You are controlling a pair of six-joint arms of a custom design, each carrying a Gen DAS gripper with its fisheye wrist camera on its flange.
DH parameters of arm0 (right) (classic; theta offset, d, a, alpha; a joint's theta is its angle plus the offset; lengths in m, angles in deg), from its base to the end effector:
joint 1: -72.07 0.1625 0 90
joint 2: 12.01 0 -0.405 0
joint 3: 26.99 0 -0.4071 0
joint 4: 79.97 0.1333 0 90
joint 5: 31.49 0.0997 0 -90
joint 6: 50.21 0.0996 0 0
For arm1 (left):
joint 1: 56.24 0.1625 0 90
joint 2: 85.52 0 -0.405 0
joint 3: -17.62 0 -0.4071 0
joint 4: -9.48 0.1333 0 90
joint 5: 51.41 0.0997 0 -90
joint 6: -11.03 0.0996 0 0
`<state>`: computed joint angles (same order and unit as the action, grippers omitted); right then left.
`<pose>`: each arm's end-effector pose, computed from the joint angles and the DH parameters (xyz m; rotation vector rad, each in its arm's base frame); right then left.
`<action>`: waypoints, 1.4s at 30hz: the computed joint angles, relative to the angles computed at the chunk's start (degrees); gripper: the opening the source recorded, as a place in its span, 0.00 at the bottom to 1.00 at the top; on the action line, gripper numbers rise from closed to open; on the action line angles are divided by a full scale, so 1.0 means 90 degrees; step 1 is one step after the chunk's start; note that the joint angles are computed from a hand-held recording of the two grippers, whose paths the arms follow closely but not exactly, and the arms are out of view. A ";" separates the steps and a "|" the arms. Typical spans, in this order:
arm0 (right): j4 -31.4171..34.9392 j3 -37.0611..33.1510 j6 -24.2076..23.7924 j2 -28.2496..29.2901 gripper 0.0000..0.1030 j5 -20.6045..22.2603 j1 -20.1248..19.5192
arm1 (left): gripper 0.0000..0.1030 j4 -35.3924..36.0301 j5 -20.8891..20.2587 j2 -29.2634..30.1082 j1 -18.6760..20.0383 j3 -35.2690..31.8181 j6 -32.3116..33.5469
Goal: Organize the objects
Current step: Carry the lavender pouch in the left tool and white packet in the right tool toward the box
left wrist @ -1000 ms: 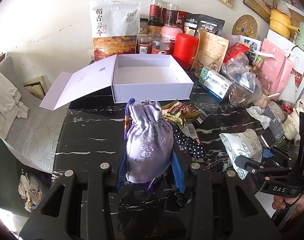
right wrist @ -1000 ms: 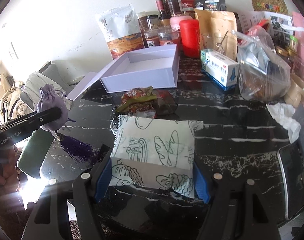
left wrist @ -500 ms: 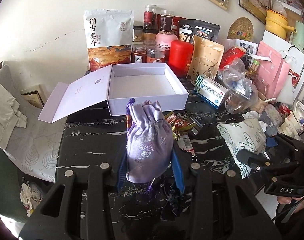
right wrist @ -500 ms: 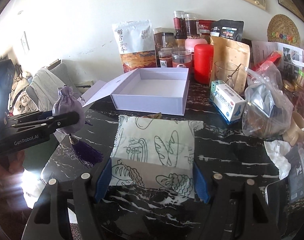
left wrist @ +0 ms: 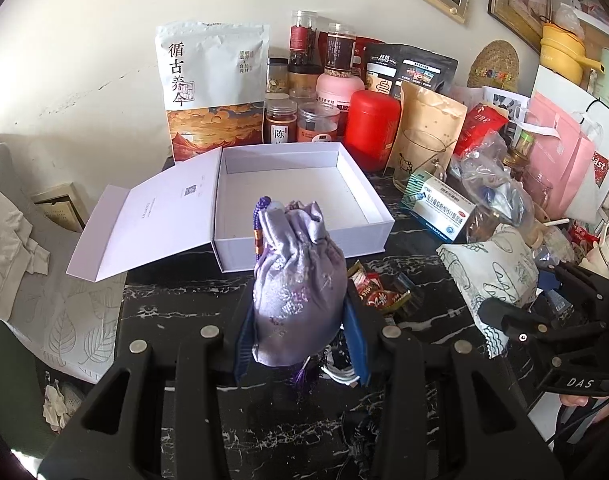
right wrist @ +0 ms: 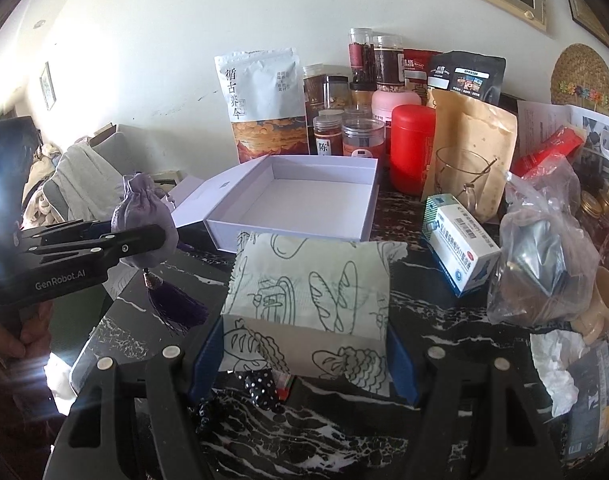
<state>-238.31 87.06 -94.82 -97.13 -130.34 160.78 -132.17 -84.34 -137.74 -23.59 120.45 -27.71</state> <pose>0.1060 -0.5328 0.3564 0.9018 -2.4681 0.7870 -0.3942 -0.5102 0.1156 0.3633 2.2878 -0.9508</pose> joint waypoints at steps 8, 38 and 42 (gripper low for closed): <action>0.0017 -0.0672 -0.0012 0.0646 0.69 -0.0094 0.0120 | 0.36 -0.0386 -0.0031 0.0442 0.0467 -0.0725 0.0813; 0.0292 -0.3514 -0.0069 0.3189 0.69 -0.0168 0.0434 | 0.36 -0.1109 -0.0136 0.2228 0.1843 -0.3858 0.3336; 0.0365 -0.3917 -0.0099 0.3484 0.69 -0.0125 0.0473 | 0.36 -0.1094 -0.0146 0.2408 0.1979 -0.4252 0.3530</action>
